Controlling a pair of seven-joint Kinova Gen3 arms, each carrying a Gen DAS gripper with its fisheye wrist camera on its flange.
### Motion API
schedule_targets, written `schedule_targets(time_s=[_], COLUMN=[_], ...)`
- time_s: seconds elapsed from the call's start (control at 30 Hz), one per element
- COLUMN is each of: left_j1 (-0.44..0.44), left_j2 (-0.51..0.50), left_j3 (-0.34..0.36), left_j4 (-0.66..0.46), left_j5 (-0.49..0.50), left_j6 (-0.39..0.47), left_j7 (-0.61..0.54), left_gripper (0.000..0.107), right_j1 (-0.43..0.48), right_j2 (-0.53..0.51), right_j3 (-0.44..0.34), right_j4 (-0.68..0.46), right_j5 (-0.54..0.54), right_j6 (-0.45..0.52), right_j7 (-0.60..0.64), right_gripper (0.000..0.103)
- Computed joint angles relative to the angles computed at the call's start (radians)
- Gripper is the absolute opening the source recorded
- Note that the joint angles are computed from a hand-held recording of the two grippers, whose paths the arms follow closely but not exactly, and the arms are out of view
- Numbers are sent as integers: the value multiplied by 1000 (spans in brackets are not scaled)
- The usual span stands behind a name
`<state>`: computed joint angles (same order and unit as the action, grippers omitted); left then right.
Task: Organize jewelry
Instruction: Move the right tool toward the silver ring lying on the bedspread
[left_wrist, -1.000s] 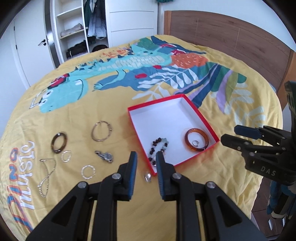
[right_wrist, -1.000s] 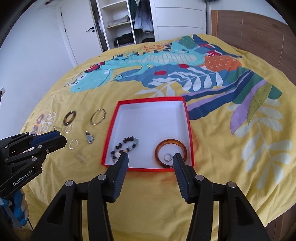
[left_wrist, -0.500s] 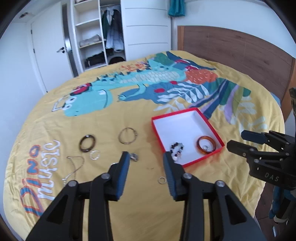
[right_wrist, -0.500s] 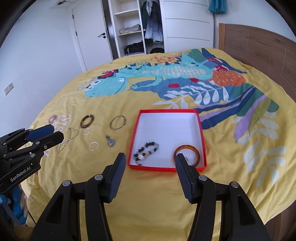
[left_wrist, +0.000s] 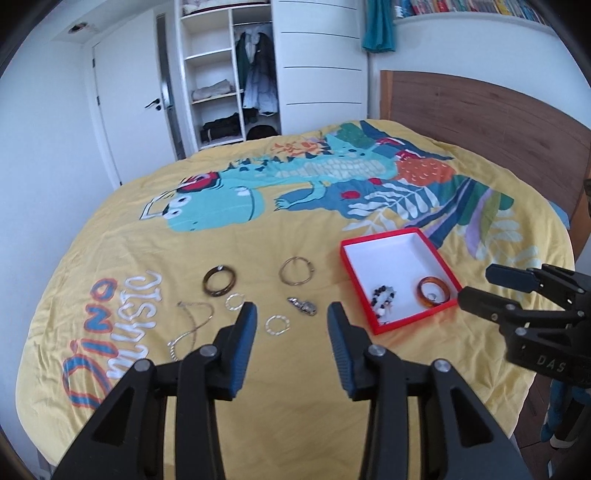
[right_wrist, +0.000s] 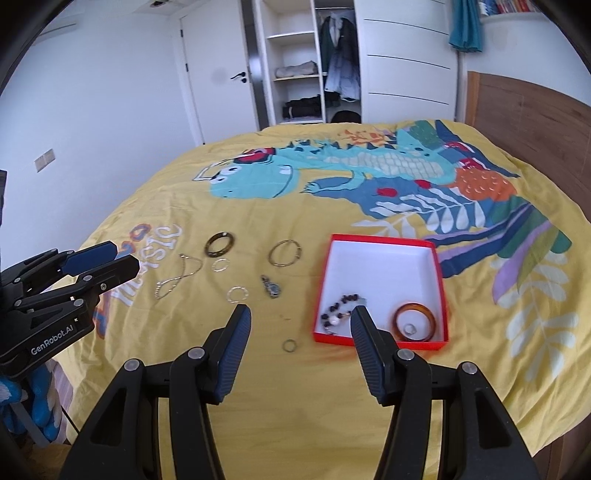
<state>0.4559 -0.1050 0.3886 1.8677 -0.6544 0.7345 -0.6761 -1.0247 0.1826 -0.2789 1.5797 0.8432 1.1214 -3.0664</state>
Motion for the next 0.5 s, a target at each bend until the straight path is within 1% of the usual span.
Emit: schedule_targets(time_s=[0.13, 0.17, 0.23, 0.3, 0.33, 0.4, 0.5], left_j1=[-46, -65, -108, -150, -171, -209, -281], left_j2=[-52, -68, -95, -119, -121, -123, -106], left_j3=[-54, -70, -83, -110, -113, -144, -155], left_j4=[67, 89, 127, 169, 179, 205, 233], left_j5=[68, 90, 105, 127, 133, 169, 181], left_j6=[-30, -42, -48, -65, -65, -75, -86], left_j7=[-54, -71, -81, -105, -109, -140, -143], left_gripper=[38, 38, 38, 38, 38, 38, 38], right_j1=[0, 0, 2, 10, 13, 25, 39], right_j2=[17, 20, 31, 44, 50, 69, 96], right_j3=[-2, 1, 8, 18, 23, 34, 54], right_j4=[-18, -22, -30, -38, -41, -49, -56], right_j5=[-13, -18, -28, -44, -52, -74, -106], right_j6=[-22, -28, -43, -67, -80, -116, -175], right_j7=[43, 54, 69, 90, 101, 131, 171], right_gripper=[55, 55, 55, 55, 55, 55, 54])
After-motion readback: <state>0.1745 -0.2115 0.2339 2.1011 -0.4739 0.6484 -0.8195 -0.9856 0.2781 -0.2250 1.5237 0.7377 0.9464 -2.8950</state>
